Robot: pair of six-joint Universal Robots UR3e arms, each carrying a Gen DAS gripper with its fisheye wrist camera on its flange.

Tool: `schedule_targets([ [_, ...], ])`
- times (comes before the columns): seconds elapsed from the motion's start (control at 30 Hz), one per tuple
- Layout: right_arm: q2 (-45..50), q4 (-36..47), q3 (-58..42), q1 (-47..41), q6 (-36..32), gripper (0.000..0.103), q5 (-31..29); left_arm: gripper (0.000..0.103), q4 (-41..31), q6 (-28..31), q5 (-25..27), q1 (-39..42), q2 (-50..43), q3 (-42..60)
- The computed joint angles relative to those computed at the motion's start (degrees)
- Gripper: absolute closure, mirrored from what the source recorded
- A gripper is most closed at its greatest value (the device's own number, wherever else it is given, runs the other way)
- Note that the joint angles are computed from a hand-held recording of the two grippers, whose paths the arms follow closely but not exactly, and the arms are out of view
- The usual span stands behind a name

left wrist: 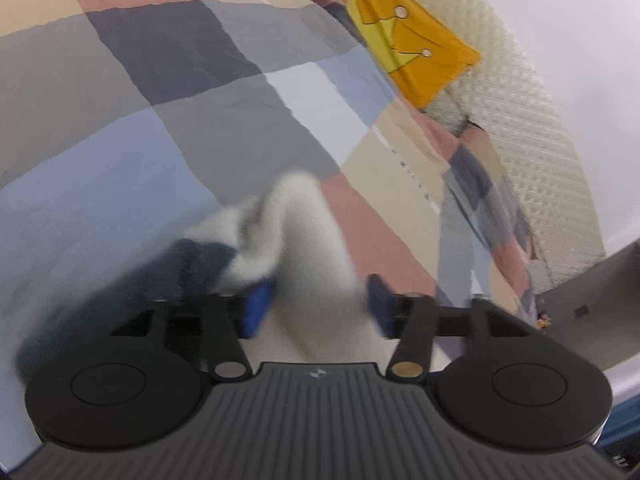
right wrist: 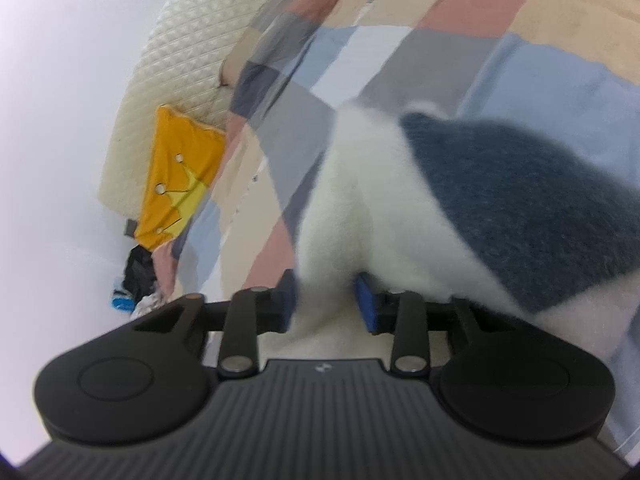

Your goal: Fold large clothes

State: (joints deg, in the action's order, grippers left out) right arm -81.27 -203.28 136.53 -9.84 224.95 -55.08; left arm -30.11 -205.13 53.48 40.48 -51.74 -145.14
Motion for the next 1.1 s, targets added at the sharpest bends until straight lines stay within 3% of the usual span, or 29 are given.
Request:
schedule_targets([
  [0.03,0.1,-0.5,-0.1,-0.2,-0.2,0.041,1.4,0.023,-1.1,0.6,-0.4,-0.1,0.8,0.2],
  [0.07,-0.1,-0.5,-0.2,-0.1,-0.9,0.032,2.3,0.022,-1.7,0.7,0.3,-0.9,1.5,0.7],
  [0.2,-1.7,4.4,-2.9,2.4,-7.1,0.019,2.9,0.021,-3.0,2.3,4.6,-5.9,3.2,2.9],
  [0.33,-4.0,10.4,-6.1,6.6,-14.6,0.019,-1.5,0.021,-0.2,3.3,10.8,-14.4,0.5,5.3],
  [0.47,-4.9,13.7,-10.2,15.1,-23.8,0.019,-17.8,0.021,9.1,2.1,23.7,-27.0,-9.5,8.6],
  [0.53,-4.0,14.2,-11.6,16.9,-27.0,0.021,-21.7,0.021,11.0,2.8,26.7,-30.3,-12.7,9.7],
  [0.67,-2.2,16.6,-13.7,16.3,-29.4,0.034,-21.5,0.021,14.2,2.6,29.9,-33.4,-18.5,11.4],
  [0.93,4.1,17.1,-20.0,17.4,-30.5,0.039,-29.0,0.019,21.6,2.9,36.5,-36.4,-29.3,15.1],
  [1.1,10.4,16.0,-24.9,20.5,-32.6,0.039,-35.4,0.018,22.8,2.2,33.5,-33.2,-31.1,14.5],
])
